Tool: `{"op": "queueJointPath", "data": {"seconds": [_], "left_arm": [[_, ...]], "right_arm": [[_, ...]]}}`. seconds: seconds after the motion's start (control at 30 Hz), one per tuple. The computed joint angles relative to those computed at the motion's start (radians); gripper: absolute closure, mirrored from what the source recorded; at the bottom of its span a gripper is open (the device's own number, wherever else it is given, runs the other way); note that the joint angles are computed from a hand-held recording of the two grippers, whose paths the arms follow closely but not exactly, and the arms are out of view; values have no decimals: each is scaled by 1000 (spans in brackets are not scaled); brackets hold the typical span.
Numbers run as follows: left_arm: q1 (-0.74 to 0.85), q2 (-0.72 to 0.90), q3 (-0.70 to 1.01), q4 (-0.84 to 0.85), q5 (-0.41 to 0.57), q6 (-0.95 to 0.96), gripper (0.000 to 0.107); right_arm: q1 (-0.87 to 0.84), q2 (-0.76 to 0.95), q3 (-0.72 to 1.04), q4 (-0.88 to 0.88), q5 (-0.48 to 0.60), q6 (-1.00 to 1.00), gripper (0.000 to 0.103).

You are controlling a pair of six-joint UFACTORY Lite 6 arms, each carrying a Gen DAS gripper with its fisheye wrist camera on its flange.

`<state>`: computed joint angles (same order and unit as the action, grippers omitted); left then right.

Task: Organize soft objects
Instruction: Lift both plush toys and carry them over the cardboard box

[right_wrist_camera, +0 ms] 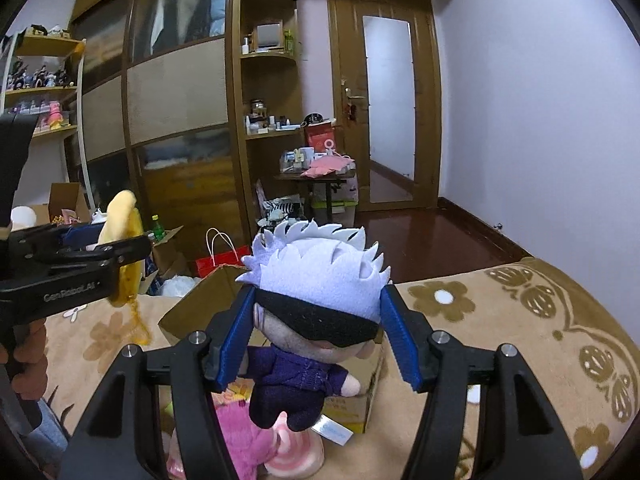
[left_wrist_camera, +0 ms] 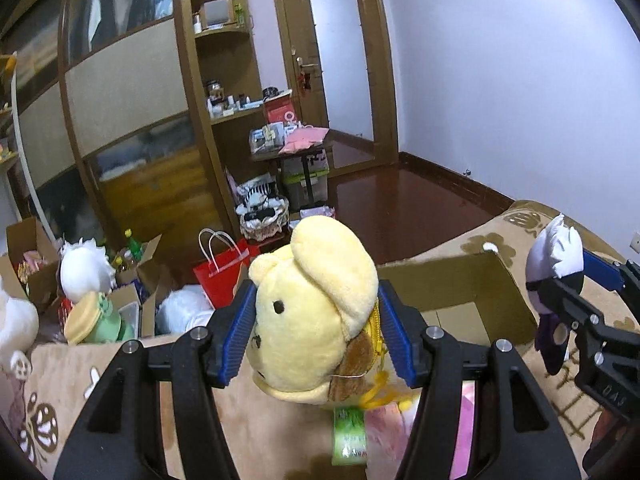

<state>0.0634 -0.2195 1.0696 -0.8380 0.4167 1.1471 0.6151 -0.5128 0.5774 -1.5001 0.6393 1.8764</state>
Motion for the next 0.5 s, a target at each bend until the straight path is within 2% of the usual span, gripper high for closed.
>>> {"op": "queueJointPath", "data": {"seconds": [0.2,0.33,0.5], "left_arm": [[-50,84,57,-74,-68,59,48],[-42,130,74,-162,-66,135,48],[-50,186,94,-184,-47,149,47]], "right_arm": [[-97,75,31,-123,-87,75,37],[-163,110,47,-213,-141,152,37],[-225,156,45,-357,-191,299,37]]}}
